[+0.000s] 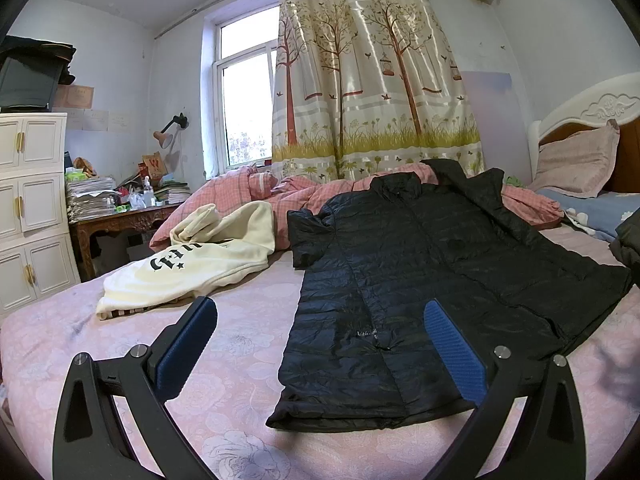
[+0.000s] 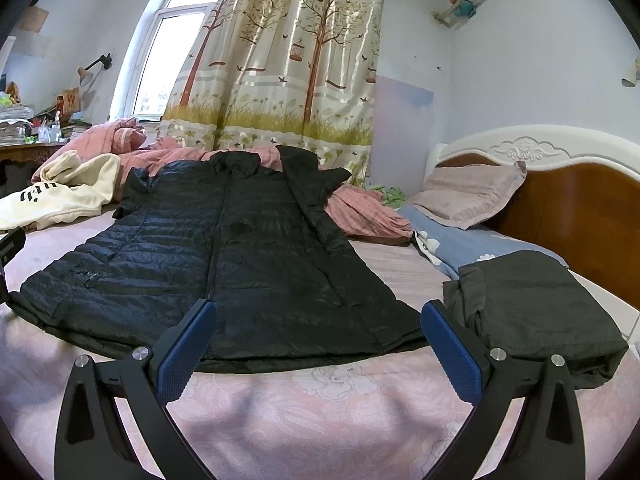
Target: Fold large clothes
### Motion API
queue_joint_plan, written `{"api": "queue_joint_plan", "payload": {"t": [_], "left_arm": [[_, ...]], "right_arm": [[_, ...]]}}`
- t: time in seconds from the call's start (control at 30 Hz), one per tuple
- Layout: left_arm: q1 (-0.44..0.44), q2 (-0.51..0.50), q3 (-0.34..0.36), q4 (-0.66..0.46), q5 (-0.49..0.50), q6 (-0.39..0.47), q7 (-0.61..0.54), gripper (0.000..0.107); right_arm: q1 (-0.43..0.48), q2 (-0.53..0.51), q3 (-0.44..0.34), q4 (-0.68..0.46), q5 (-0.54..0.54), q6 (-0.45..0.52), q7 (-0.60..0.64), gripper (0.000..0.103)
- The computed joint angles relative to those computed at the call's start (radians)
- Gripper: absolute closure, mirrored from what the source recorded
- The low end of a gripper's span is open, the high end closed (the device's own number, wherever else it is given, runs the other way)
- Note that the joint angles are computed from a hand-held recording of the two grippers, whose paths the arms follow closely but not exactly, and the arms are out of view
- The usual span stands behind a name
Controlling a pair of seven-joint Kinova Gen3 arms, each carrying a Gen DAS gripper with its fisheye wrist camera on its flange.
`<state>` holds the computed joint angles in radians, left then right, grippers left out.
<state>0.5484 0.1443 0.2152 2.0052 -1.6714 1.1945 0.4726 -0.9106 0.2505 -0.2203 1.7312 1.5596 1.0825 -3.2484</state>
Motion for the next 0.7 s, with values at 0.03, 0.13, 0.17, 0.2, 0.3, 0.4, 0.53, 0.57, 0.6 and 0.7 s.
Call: {"api": "queue_joint_plan", "payload": {"t": [0.03,0.13,0.17,0.2,0.3,0.4,0.53,0.57,0.6,0.7], "left_arm": [[-0.001,-0.001,-0.001,0.003,-0.002,-0.002,0.002,0.005],[-0.003,-0.001,0.000,0.001,0.000,-0.003,-0.001,0.005],[-0.002,-0.002,0.000,0.002,0.002,-0.004,-0.002,0.005],[-0.002,-0.003,0.001,0.002,0.003,-0.003,-0.003,0.005],[-0.001,-0.002,0.001,0.003,0.001,-0.001,0.000,0.004],[-0.001,-0.001,0.001,0.001,0.001,-0.001,-0.003,0.005],[0.078,-0.011,-0.099,-0.001,0.008,-0.038,-0.009,0.004],[0.065,-0.026,-0.101,0.000,0.017,-0.077,-0.019,0.004],[0.038,-0.046,-0.085,0.003,0.033,-0.118,-0.020,0.004],[-0.085,-0.134,-0.005,0.068,0.018,-0.239,0.021,0.005]], "right_arm": [[0.003,-0.001,-0.001,-0.001,-0.003,-0.003,0.005,0.000],[0.004,0.000,-0.003,-0.002,-0.001,0.000,0.002,0.000],[0.004,0.000,-0.003,-0.001,0.000,0.000,0.001,0.000],[0.004,0.000,-0.003,-0.001,0.000,-0.001,0.001,0.000],[0.004,0.000,-0.003,-0.002,0.000,0.000,0.003,0.000],[0.004,0.000,-0.003,-0.002,0.000,-0.001,0.004,0.000],[0.004,0.000,-0.002,-0.003,-0.002,-0.002,0.003,0.000],[0.002,0.000,0.000,-0.004,-0.004,-0.002,0.004,0.000],[-0.012,-0.001,0.019,-0.004,-0.007,-0.009,0.005,0.000],[0.053,-0.034,-0.018,0.005,-0.034,-0.092,0.016,0.000]]}}
